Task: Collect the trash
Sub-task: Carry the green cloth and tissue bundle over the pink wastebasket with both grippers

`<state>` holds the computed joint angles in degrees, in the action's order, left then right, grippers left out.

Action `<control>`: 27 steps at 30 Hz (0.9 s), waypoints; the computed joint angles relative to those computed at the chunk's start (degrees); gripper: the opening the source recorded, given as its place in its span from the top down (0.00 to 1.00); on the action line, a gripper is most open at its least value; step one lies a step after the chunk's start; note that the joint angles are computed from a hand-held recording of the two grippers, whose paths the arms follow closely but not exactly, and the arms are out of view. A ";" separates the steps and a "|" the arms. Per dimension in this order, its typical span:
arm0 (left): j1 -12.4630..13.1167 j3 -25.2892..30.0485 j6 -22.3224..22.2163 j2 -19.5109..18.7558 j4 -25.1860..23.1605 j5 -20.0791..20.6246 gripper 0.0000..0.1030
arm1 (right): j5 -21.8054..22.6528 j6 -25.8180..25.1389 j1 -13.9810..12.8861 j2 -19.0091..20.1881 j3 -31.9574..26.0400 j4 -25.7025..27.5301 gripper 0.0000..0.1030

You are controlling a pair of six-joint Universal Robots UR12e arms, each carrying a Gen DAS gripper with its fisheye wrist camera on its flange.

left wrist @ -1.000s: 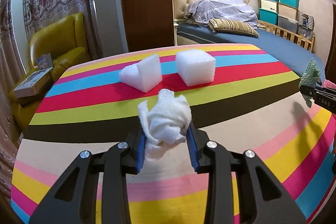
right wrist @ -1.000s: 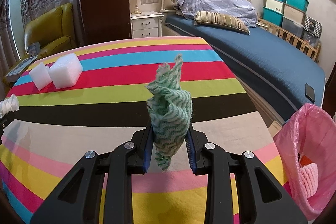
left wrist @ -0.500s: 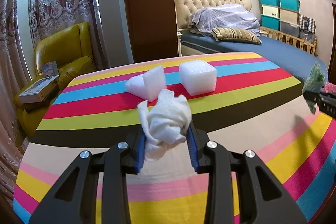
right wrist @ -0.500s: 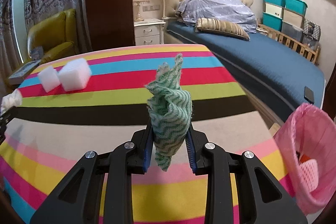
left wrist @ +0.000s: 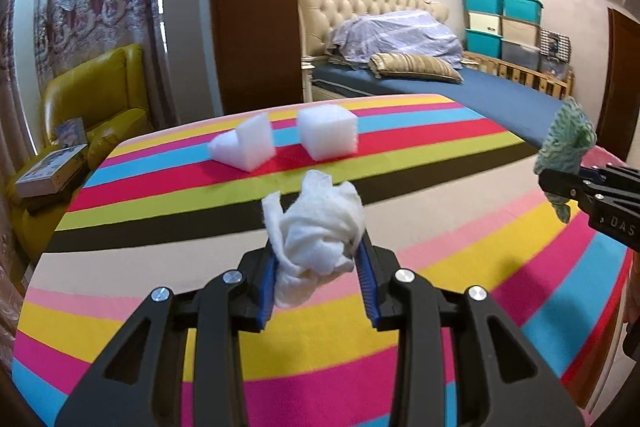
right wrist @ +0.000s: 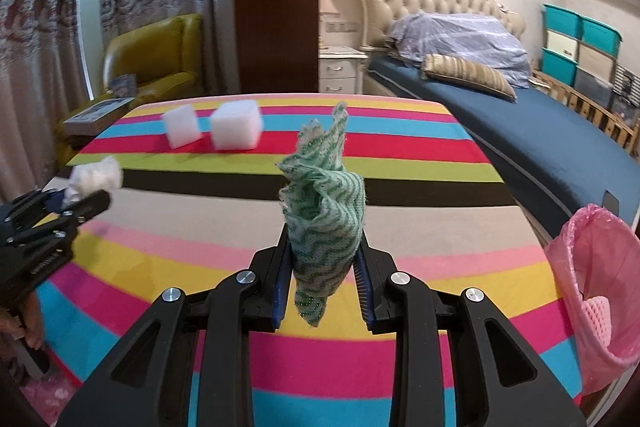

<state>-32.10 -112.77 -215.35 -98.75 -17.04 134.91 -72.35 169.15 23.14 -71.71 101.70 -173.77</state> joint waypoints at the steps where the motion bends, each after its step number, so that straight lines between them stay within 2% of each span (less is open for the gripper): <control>1: -0.10 -0.01 -0.03 0.00 -0.06 -0.63 0.67 | 0.41 -0.39 -0.07 -0.36 0.46 -0.06 0.72; 9: -0.98 0.65 1.64 -0.42 0.92 -4.38 0.67 | 4.29 -3.39 -1.67 -3.63 4.59 -0.26 0.72; 17: -2.19 2.56 6.40 -1.81 3.23 -8.43 0.66 | 7.27 -5.97 -3.93 -6.41 8.31 0.48 0.72; 27: -2.31 5.47 10.60 -3.53 4.12 -13.85 0.66 | 7.13 -5.31 -6.87 -8.78 11.19 0.09 0.72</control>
